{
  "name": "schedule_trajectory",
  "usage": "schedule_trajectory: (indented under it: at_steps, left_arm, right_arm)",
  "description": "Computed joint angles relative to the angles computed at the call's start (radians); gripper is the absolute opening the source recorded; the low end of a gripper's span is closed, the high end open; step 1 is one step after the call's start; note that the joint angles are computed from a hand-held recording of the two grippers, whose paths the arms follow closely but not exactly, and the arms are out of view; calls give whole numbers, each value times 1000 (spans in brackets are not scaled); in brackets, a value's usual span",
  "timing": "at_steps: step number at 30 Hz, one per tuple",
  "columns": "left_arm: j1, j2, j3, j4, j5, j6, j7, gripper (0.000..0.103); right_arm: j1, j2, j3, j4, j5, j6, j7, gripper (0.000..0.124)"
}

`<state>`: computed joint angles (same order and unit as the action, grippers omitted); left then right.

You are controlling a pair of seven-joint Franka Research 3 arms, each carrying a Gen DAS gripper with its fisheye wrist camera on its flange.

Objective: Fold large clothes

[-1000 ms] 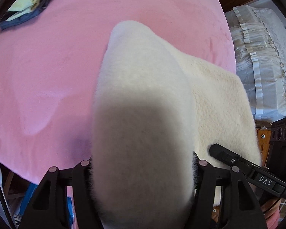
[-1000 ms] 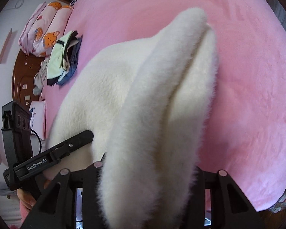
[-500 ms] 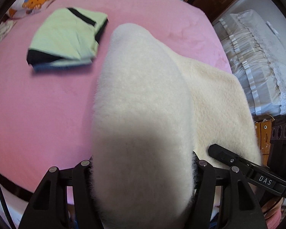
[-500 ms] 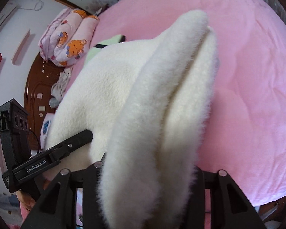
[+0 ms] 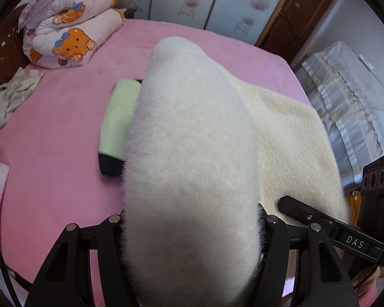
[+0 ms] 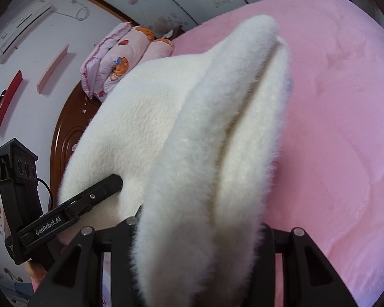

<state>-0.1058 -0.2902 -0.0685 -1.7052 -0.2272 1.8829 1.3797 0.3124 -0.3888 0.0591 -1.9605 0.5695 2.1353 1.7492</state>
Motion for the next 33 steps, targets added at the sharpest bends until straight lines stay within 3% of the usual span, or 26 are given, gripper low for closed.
schedule_trajectory:
  at_steps: [5, 12, 19, 23, 27, 29, 33]
  left_arm:
    - [47, 123, 39, 89, -16, 86, 87, 62]
    - [123, 294, 18, 157, -39, 198, 139, 62]
    - [193, 413, -16, 55, -170, 404, 219, 62]
    - [231, 507, -36, 47, -209, 436, 219, 63]
    - [279, 517, -84, -6, -322, 519, 417, 71]
    - [301, 547, -101, 10, -382, 518, 529, 75]
    - [316, 610, -111, 71, -398, 491, 605, 79]
  right_arm:
    - [25, 178, 28, 145, 2, 111, -31, 43]
    - [40, 418, 40, 321, 32, 189, -97, 43]
    - [20, 630, 70, 394, 109, 302, -204, 43]
    - [-3, 722, 88, 407, 148, 302, -219, 43]
    - [-50, 746, 135, 361, 274, 348, -363, 44]
    - [-90, 743, 160, 324, 405, 349, -455, 45]
    - [-92, 777, 156, 332, 470, 336, -519, 49]
